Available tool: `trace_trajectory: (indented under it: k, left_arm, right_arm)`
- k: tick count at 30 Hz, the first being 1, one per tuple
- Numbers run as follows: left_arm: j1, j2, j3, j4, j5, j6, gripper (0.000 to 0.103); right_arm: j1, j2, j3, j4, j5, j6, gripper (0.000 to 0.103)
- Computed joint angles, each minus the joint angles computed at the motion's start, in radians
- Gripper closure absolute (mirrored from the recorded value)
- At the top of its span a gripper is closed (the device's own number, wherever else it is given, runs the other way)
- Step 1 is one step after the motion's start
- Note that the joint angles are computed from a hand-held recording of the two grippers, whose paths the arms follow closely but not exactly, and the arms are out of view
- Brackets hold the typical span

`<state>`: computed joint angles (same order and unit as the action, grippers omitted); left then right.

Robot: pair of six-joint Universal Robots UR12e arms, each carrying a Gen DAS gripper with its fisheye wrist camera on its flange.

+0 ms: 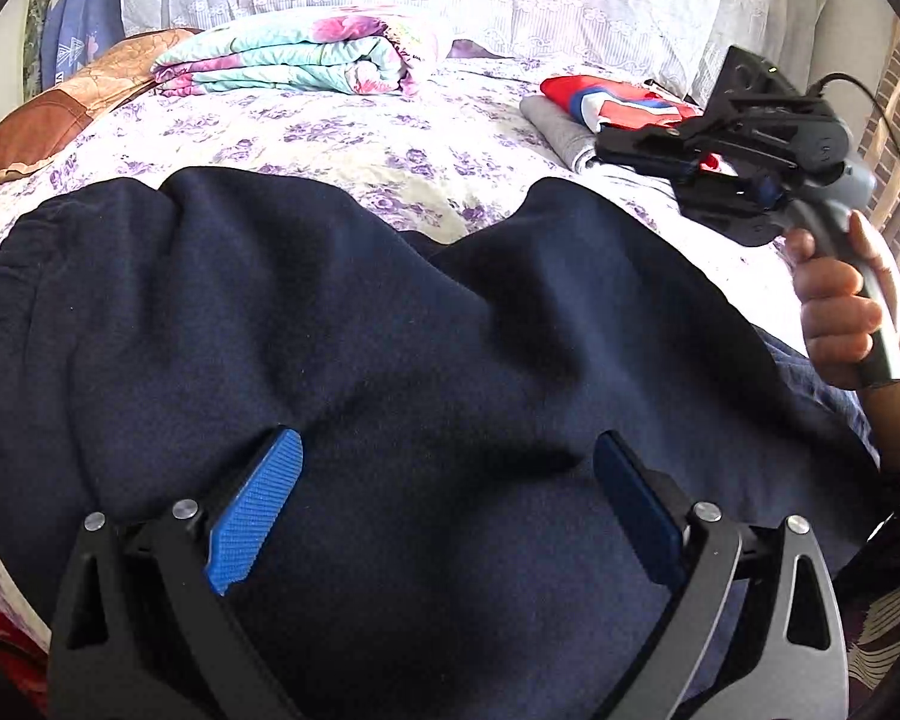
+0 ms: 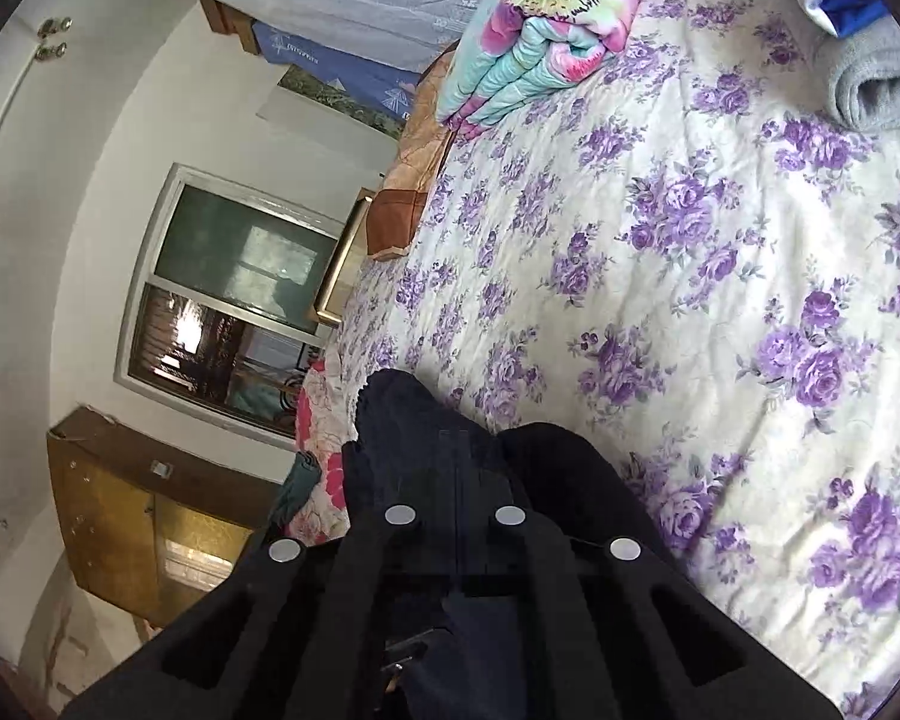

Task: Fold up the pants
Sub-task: 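Grasp the folded sweatpants edge with the right gripper and lift it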

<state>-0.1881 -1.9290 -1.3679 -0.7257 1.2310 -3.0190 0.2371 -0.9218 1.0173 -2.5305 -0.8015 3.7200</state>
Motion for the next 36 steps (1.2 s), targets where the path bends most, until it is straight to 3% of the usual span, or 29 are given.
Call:
trace_trajectory:
  k: [3,4,5,6,7,9,10,11,12,13,15,17,22,25,27,28,29,31,32,34,36]
  left_arm:
    - [0.002,0.003,-0.004,0.004,-0.007,-0.004,0.008]
    - [0.003,0.003,-0.006,0.006,-0.007,-0.006,0.008]
    - [0.003,0.005,-0.006,0.005,-0.007,-0.007,0.008]
    - [0.002,0.004,-0.004,0.003,-0.005,-0.010,0.008]
    - [0.002,0.003,-0.004,0.005,-0.006,-0.010,0.008]
    - [0.002,0.003,-0.004,0.007,-0.005,-0.012,0.008]
    - [0.001,0.003,-0.006,0.011,-0.004,-0.014,0.008]
    - [0.001,0.003,-0.006,0.012,-0.002,-0.012,0.008]
    - [0.000,0.003,-0.006,0.011,0.001,-0.013,0.008]
    - [-0.001,0.003,-0.005,0.011,0.003,-0.014,0.008]
    - [0.002,0.002,-0.003,0.009,-0.006,-0.019,0.008]
    - [0.007,0.004,-0.008,0.019,-0.021,-0.026,0.008]
    - [-0.003,0.003,-0.013,0.040,0.012,-0.014,0.007]
    - [0.006,0.014,-0.007,0.023,-0.011,-0.023,0.007]
    - [0.019,0.029,-0.017,0.075,0.003,-0.047,0.007]
    - [0.027,0.034,-0.020,0.101,0.025,-0.063,0.007]
    - [0.036,0.036,-0.020,0.116,0.041,-0.083,0.007]
    - [0.054,0.028,-0.008,0.117,0.077,-0.142,0.007]
    - [0.061,0.019,0.005,0.097,0.109,-0.178,0.006]
    - [0.082,-0.019,0.045,0.009,0.154,-0.243,0.009]
    - [0.072,-0.031,0.038,0.052,0.191,-0.220,0.008]
  right_arm:
    - [0.006,-0.010,-0.028,0.170,-0.054,-0.103,0.096]
    - [0.004,-0.008,-0.038,0.226,-0.054,-0.125,0.080]
    - [0.004,-0.009,-0.041,0.248,-0.067,-0.125,0.038]
    - [0.005,-0.005,-0.043,0.253,-0.076,-0.123,0.021]
    - [0.007,0.003,-0.054,0.269,-0.070,-0.131,0.017]
    - [0.015,0.034,-0.106,0.332,-0.057,-0.179,0.021]
    - [0.021,0.061,-0.161,0.406,-0.049,-0.234,0.038]
    - [0.026,0.082,-0.197,0.451,-0.041,-0.263,0.080]
    - [0.029,0.092,-0.208,0.454,-0.054,-0.251,0.099]
    - [0.030,0.088,-0.197,0.415,-0.087,-0.209,0.098]
    - [0.030,0.048,-0.113,0.230,-0.181,-0.111,0.098]
    - [0.026,0.024,-0.055,0.129,-0.223,-0.069,0.099]
    - [0.024,0.031,-0.057,0.197,-0.249,-0.092,0.099]
    - [0.029,-0.027,0.007,0.071,-0.381,-0.050,0.094]
    - [0.034,-0.087,0.076,-0.023,-0.436,0.004,0.069]
    - [0.036,-0.112,0.112,-0.076,-0.417,0.018,0.043]
    - [0.038,-0.135,0.146,-0.117,-0.369,0.010,0.036]
    - [0.050,-0.181,0.219,-0.158,-0.296,-0.013,0.037]
    - [0.061,-0.202,0.259,-0.170,-0.304,-0.002,0.037]
    - [0.083,-0.224,0.322,-0.165,-0.357,0.030,0.037]
    - [0.091,-0.230,0.374,-0.124,-0.442,0.086,0.037]
